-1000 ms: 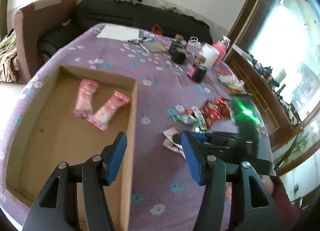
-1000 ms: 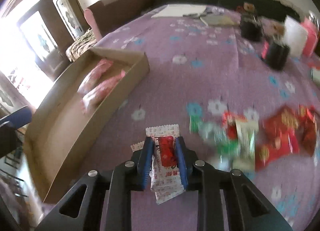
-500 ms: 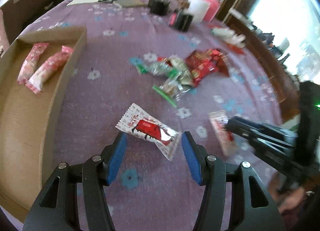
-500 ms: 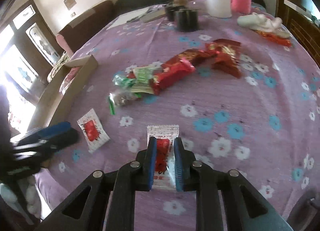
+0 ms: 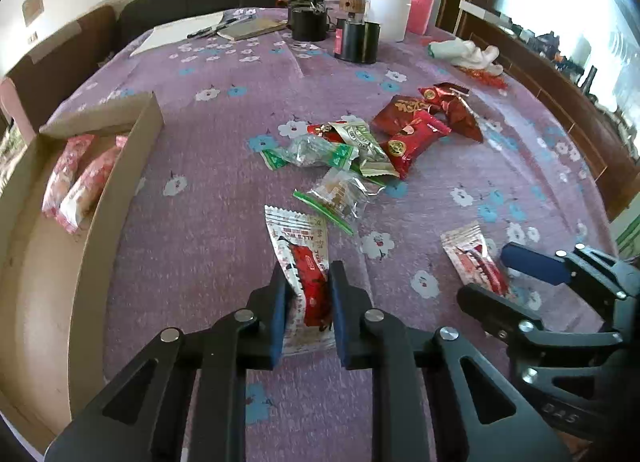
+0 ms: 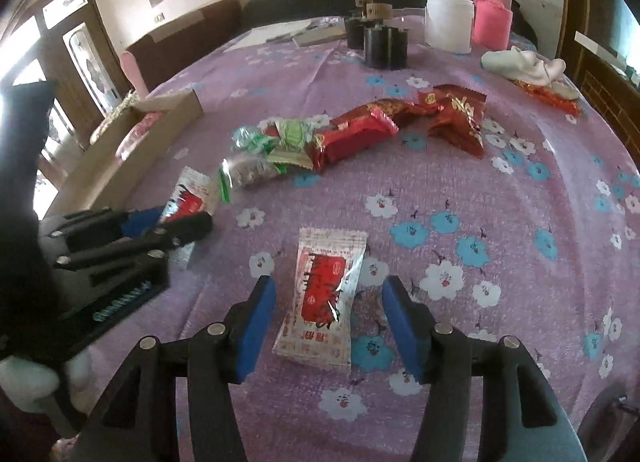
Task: Organize snacks
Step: 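Grasp white-and-red packets with the left tool while the right tool grasps one, then drop both white-and-red packets into the cardboard box, opening both tools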
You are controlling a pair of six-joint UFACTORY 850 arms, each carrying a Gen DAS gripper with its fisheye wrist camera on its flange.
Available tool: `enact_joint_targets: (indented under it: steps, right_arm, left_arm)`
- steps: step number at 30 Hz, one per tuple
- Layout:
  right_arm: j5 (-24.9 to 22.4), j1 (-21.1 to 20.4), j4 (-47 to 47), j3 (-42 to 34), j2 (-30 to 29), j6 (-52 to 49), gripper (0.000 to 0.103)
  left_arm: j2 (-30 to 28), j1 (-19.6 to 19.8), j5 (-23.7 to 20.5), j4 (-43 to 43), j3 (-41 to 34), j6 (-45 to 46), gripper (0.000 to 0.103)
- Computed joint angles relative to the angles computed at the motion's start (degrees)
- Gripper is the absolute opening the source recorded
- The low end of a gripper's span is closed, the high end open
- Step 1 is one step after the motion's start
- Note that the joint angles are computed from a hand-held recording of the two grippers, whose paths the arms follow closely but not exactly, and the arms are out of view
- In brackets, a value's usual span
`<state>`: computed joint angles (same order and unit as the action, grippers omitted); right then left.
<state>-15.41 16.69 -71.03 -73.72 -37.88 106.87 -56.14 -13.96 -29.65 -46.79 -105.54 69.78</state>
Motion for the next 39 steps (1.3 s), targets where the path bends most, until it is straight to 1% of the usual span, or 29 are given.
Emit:
enact_joint_targets:
  steps: [2, 3, 7, 8, 9, 12, 14, 16, 21, 25, 28, 34, 36, 39]
  right_arm:
    - [-0.6, 0.0, 1.0, -0.3, -0.2, -1.2, 0.055]
    - [-0.8, 0.1, 0.8, -0.4, -0.3, -0.7, 0.051]
    - [-2.7, 0.4, 2.7, -0.9, -0.6, -2.5, 0.040]
    - [-3.3, 0.6, 3.2, -1.1, -0.7, -3.0, 0.035]
    - [-4.2, 0.7, 3.9, -1.3, -0.9, -3.9, 0.033]
    - [-6.0, 1.3, 5.1, -2.1, -1.3, -5.2, 0.030]
    - [-5.6, 1.4, 4.9, -1.7, -1.0, -4.5, 0.029]
    - [-4.5, 1.2, 4.0, -1.0, -0.3, -3.1, 0.028]
    - [-4.7, 2.2, -0.8, 0.2, 1.6, 1.2, 0.028]
    - [-5.0, 3.1, -2.1, -0.1, 2.2, 1.6, 0.028]
    - [-4.3, 3.6, -1.8, -1.1, 2.1, 0.6, 0.028]
    - [-2.2, 4.4, 2.0, -4.8, 0.6, -5.1, 0.028]
    - [-1.1, 4.5, 5.2, -7.2, -0.4, -9.0, 0.028]
    - [0.4, 4.5, 10.8, -11.1, -2.4, -15.8, 0.028]
  left_arm:
    - [0.0, 0.3, -1.3, -0.3, -0.2, -0.3, 0.016]
    - [0.2, 0.2, -1.3, -0.7, 0.2, 0.1, 0.016]
    - [1.5, 0.9, -2.3, -3.2, 1.9, 2.4, 0.016]
    - [1.9, 1.1, -2.5, -4.0, 2.4, 3.0, 0.016]
    - [2.2, 1.4, -2.8, -4.9, 2.8, 3.8, 0.016]
    - [3.2, 2.2, -3.8, -7.4, 3.7, 5.7, 0.016]
    - [3.9, 3.0, -4.7, -9.2, 4.3, 6.9, 0.016]
    - [4.4, 3.7, -5.5, -10.3, 4.6, 7.5, 0.016]
    - [4.8, 6.0, -6.9, -12.2, 4.5, 7.7, 0.016]
    - [4.4, 7.6, -7.5, -12.7, 3.5, 6.3, 0.016]
    - [3.9, 8.9, -7.9, -13.1, 2.4, 5.1, 0.016]
    - [1.4, 11.1, -7.1, -11.6, -2.7, 1.2, 0.016]
    - [0.2, 11.4, -6.6, -10.2, -4.9, -0.5, 0.016]
    - [-2.4, 11.8, -5.9, -6.5, -10.3, -4.8, 0.016]
